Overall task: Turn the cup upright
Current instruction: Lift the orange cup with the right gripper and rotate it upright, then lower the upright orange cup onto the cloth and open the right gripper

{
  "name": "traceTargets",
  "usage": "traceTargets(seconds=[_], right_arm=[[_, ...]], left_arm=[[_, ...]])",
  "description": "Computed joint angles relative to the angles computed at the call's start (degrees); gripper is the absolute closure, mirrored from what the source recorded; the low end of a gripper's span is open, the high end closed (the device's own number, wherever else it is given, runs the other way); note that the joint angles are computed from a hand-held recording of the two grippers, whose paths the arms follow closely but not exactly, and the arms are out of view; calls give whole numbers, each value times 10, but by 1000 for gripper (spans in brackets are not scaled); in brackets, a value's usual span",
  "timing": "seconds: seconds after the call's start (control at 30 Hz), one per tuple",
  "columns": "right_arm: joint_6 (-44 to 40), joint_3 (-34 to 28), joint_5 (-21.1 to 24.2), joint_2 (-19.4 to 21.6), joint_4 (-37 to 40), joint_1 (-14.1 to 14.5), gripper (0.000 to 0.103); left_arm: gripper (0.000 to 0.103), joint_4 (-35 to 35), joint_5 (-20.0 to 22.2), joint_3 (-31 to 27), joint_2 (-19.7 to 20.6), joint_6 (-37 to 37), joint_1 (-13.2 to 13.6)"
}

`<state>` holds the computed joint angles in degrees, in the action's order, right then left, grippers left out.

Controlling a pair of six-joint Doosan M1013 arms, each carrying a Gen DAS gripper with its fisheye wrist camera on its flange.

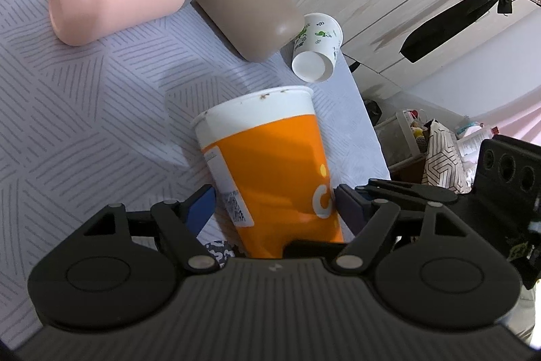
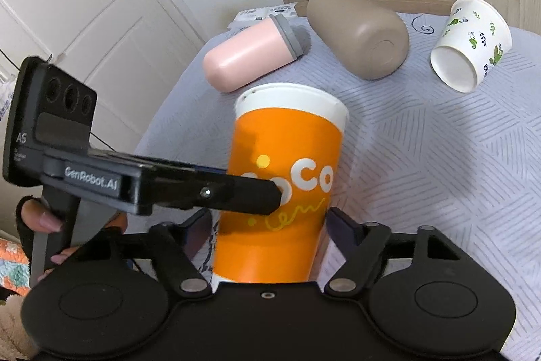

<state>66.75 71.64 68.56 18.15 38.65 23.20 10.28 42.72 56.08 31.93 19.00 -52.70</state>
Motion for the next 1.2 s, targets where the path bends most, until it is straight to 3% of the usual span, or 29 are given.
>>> traceTargets(seconds=[0.17,0.37,0.6,0.9,1.2], right_arm=[[-17,22,-28,-14,11,-2,28],[-92,77,-104,-54,26,2,28],[-198,136,-196,-100,59,7,28],[-335,176,-296,-116,91,26,28],[-342,168,-328,-100,87,37,29]], left_arm=[[27,18,-17,11,-4,-10,-4],[28,118,-20,19,-13,-21,-29],[28,241,16,6,-13,-7,-61],[29,331,44,7,-14,-25,-75],[32,350,57,6,-11,-36,-69]])
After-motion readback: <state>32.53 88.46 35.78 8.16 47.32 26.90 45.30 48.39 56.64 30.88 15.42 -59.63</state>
